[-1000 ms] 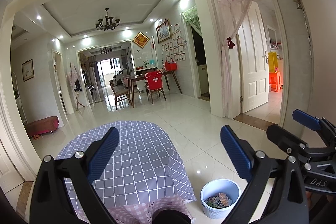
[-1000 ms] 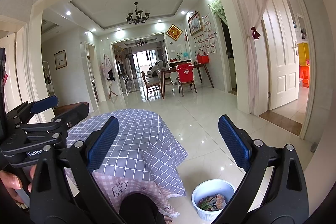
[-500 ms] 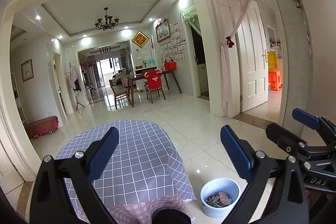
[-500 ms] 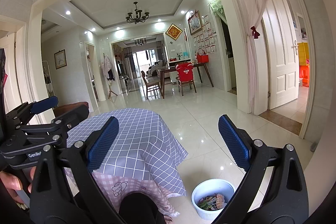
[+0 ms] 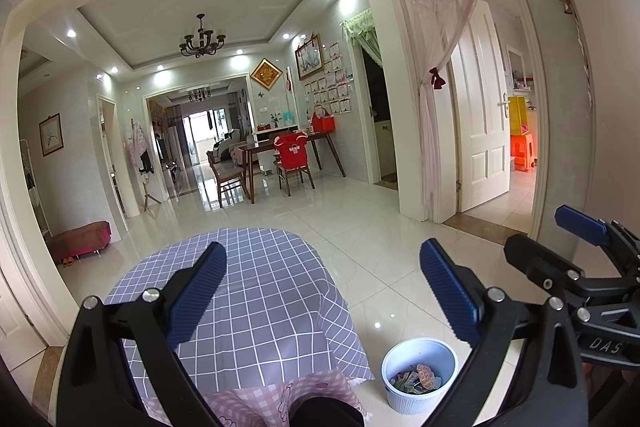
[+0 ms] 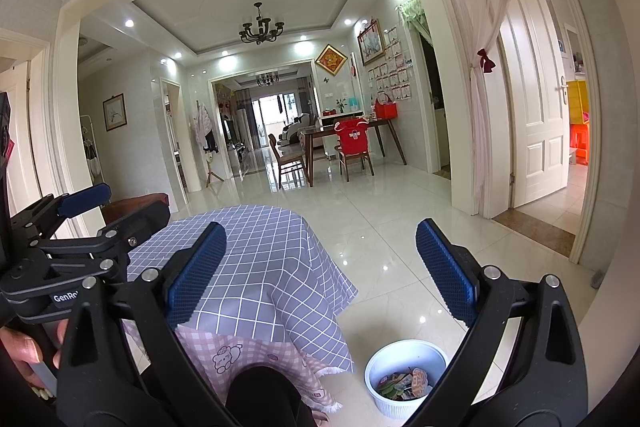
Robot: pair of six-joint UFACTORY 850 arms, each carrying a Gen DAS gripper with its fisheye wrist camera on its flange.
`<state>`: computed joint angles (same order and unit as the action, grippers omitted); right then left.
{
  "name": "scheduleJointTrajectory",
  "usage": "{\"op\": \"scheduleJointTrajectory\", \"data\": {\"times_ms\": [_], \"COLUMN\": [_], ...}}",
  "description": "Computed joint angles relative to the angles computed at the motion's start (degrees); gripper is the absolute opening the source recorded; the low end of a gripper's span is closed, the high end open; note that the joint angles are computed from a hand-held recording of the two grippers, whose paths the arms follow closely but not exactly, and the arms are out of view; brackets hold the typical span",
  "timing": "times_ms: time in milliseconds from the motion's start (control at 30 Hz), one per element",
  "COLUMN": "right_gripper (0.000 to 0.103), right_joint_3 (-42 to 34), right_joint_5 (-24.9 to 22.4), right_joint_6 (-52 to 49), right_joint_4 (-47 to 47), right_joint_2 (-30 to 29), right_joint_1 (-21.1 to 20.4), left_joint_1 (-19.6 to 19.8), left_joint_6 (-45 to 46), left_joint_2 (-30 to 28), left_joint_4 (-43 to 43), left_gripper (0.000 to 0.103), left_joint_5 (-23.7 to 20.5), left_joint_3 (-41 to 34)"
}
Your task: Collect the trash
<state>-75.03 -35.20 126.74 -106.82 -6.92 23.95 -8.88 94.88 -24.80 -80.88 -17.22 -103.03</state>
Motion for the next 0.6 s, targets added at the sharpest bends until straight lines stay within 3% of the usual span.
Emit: {"op": "scheduleJointTrajectory", "data": {"times_ms": [600], "right_gripper": [0.094], "right_joint_3": [-0.3], "right_joint_5": [0.1], "right_joint_6": [-0.7], "right_joint_4": [0.7], "right_joint_2": [0.0], "right_joint_1": [0.0], "left_joint_1": [0.0], "left_joint_6": [1.3], "left_joint_2": [-0.7], "left_joint_4": [-1.0], "left_gripper": [0.095], "left_joint_5": [-0.4], "left_joint_3": [-0.2]}}
